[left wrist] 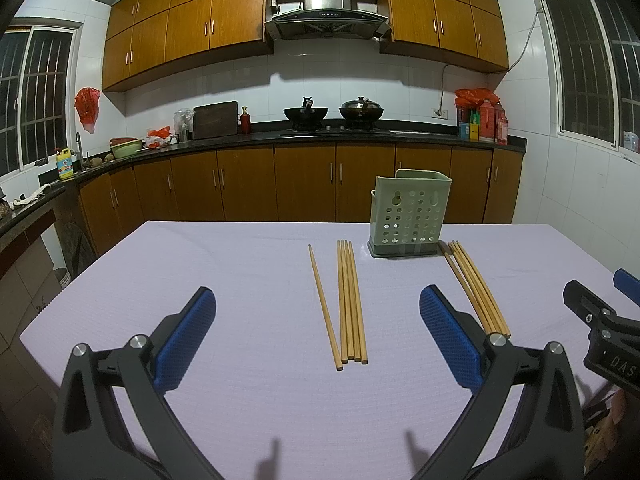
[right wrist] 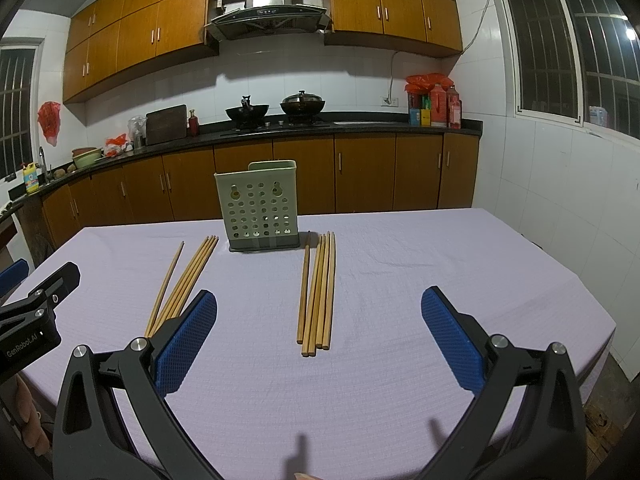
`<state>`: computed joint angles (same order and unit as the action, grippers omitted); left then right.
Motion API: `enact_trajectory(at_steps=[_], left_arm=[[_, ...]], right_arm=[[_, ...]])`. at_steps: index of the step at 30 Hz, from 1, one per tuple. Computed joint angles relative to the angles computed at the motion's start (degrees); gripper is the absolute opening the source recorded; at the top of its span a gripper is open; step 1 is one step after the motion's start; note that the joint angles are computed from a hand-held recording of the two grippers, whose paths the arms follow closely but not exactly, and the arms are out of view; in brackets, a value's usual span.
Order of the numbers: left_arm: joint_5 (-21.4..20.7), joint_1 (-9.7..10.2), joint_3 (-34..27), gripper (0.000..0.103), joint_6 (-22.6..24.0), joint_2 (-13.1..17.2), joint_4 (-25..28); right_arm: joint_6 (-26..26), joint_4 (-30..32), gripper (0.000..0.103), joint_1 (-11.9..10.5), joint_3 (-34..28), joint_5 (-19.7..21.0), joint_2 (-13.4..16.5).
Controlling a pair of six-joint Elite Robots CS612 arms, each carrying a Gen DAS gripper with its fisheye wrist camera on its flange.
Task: Organize utensils
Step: 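Close the left gripper on a single chopstick while the right gripper grasps another chopstick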
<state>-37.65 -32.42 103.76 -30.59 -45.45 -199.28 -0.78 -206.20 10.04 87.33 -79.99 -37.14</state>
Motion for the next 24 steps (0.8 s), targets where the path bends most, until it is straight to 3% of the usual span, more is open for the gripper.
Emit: enact_trajectory(at_steps=[11,13,19,21,24], left_arm=[[-0.4,0.15,-0.3,0.099,-0.8,0.2,1.0],[-0.6,0.06,-0.4,0.099,-1.8,0.2,2.1],[-5.0,2.50,-1.5,0.099,-5.2,0.7,6.9],[-7.2,3.47,-1.7,0.099,-6.9,0.7,8.6],[-9.7,4.89,-2.4,0.099,-8.4,0.9,10.6]], right_arm=[[-0.2,0.7,0.101,-0.1,0.4,0.4,-0.4],[0.0,2.1,0.101,0.1,-1.2,0.1,0.4],[1.8,10.9,0.101,-0.3,-5.0,0.1,1.7],[2.5,15.5,0.096,-0.4,-6.9,-0.1,2.3],[1.5,22.7,0.073,-0.2,-10.6,-1.0,3.6]])
